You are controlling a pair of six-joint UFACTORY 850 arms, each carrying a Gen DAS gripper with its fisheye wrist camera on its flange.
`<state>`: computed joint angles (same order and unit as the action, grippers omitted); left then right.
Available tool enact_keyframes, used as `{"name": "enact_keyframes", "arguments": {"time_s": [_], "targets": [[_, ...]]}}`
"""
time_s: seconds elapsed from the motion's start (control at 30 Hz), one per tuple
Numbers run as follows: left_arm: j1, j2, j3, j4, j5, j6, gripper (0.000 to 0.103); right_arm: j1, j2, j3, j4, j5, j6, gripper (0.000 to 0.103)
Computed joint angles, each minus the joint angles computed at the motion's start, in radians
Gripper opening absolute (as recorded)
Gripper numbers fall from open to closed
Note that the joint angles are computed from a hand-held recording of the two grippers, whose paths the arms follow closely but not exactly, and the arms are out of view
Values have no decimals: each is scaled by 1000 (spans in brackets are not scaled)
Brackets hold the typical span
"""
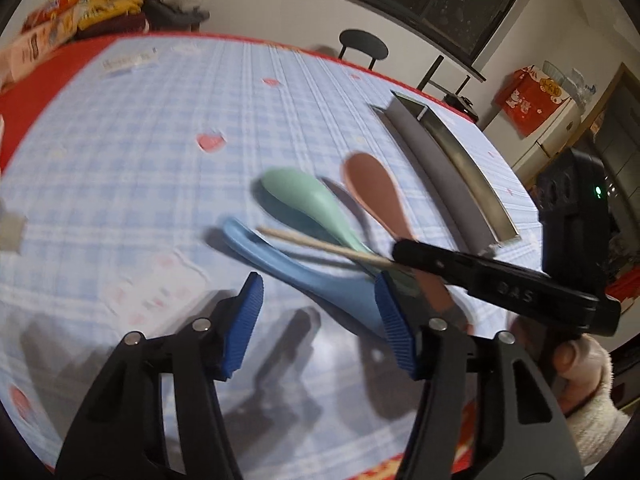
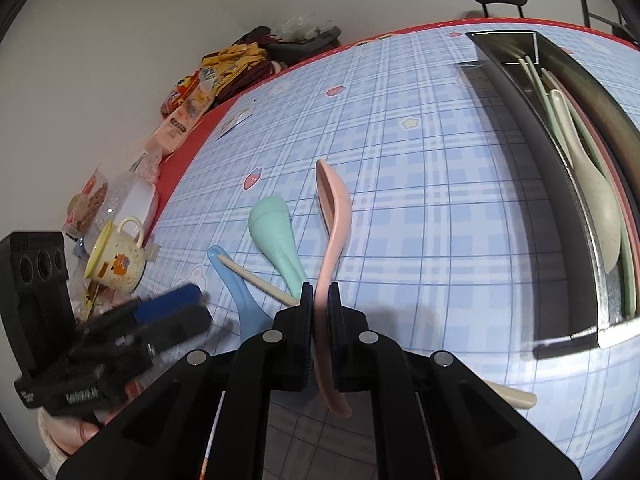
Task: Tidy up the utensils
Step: 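Close the right gripper on the pink spoon and lift it, then lower the left gripper onto the blue spoon handle and close on it while the right holds the pink spoon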
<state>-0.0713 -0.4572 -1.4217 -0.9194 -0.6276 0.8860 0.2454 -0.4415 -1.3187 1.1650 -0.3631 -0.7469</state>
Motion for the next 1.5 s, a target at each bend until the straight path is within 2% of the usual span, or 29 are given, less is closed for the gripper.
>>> {"name": "enact_keyframes", "arguments": {"time_s": [0.17, 0.3, 0.47, 0.6, 0.8, 0.93, 1.03, 1.07, 1.1, 1.17, 1.37, 1.5], "targets": [[-17, -15, 5, -9, -19, -124, 54, -17, -6, -7, 20, -32, -68, 8], [-41, -10, 12, 29, 58, -211, 52, -48, 0, 22, 211, -81, -253, 8], [-82, -17, -9, 162, 129, -342, 52, -93, 6, 50, 398, -199, -390, 8], [-95, -18, -10, 193, 160, -368, 51, -105, 45, 88, 499, -175, -487, 8], [-102, -24, -19, 224, 176, -406, 49, -122, 38, 89, 494, -193, -445, 8], [-111, -14, 0, 225, 210, -402, 53, -122, 47, 99, 508, -196, -466, 8], [-139, 1, 27, 332, 281, -470, 52, -121, 51, 103, 516, -189, -479, 8], [-153, 12, 45, 408, 313, -532, 52, -121, 52, 104, 517, -185, -479, 8], [-165, 20, 56, 484, 329, -591, 52, -120, 51, 103, 518, -179, -476, 8], [-174, 25, 62, 534, 333, -620, 52, -120, 49, 101, 522, -175, -473, 8], [-159, 35, 73, 422, 316, -510, 48, -122, 49, 101, 531, -173, -481, 8], [-132, 47, 88, 278, 279, -394, 40, -125, 50, 103, 528, -176, -484, 8]]}}
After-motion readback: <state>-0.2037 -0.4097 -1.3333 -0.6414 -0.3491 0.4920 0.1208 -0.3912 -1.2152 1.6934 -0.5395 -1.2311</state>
